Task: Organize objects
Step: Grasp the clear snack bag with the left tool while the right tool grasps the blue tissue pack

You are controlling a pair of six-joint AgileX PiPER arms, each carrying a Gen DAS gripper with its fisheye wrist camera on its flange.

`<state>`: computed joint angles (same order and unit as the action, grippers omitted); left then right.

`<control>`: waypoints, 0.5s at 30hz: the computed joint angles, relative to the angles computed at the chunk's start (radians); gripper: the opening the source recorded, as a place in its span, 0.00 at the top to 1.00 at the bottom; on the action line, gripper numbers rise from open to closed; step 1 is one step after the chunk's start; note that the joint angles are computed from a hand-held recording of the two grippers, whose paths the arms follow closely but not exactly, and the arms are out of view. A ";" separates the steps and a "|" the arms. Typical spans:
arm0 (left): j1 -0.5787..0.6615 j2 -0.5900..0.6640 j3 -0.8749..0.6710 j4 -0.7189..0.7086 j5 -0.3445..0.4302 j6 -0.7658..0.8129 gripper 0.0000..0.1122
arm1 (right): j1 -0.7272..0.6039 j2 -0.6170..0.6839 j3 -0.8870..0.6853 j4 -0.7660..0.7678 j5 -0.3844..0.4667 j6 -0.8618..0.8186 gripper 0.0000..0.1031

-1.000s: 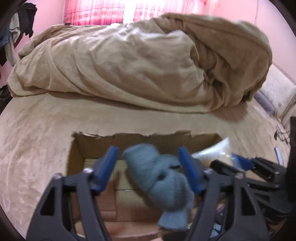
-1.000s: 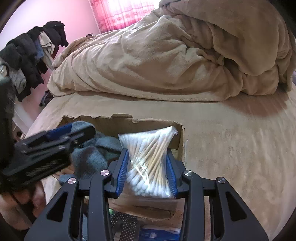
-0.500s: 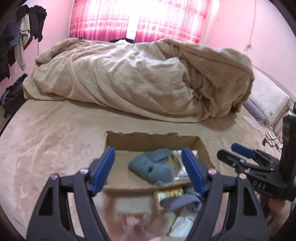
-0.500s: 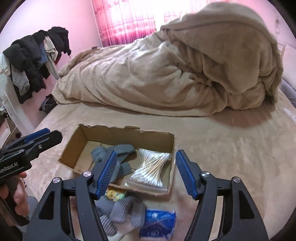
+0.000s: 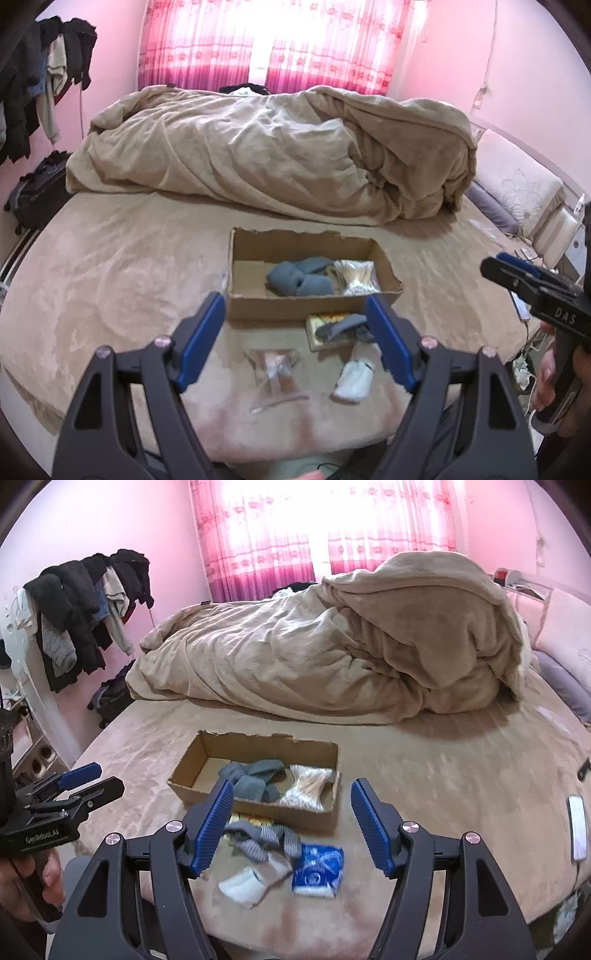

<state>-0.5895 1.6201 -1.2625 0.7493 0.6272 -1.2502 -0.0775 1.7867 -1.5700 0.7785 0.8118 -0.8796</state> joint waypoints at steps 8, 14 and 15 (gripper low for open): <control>-0.081 -0.027 0.070 0.079 0.049 -0.145 0.19 | -0.033 -0.061 0.105 0.028 -0.007 -0.048 0.28; -0.123 0.055 0.086 0.141 0.101 -0.265 0.19 | -0.029 -0.036 0.156 0.029 -0.040 -0.078 0.26; -0.117 0.065 0.097 0.135 0.081 -0.269 0.19 | -0.027 -0.028 0.165 0.030 -0.052 -0.086 0.26</control>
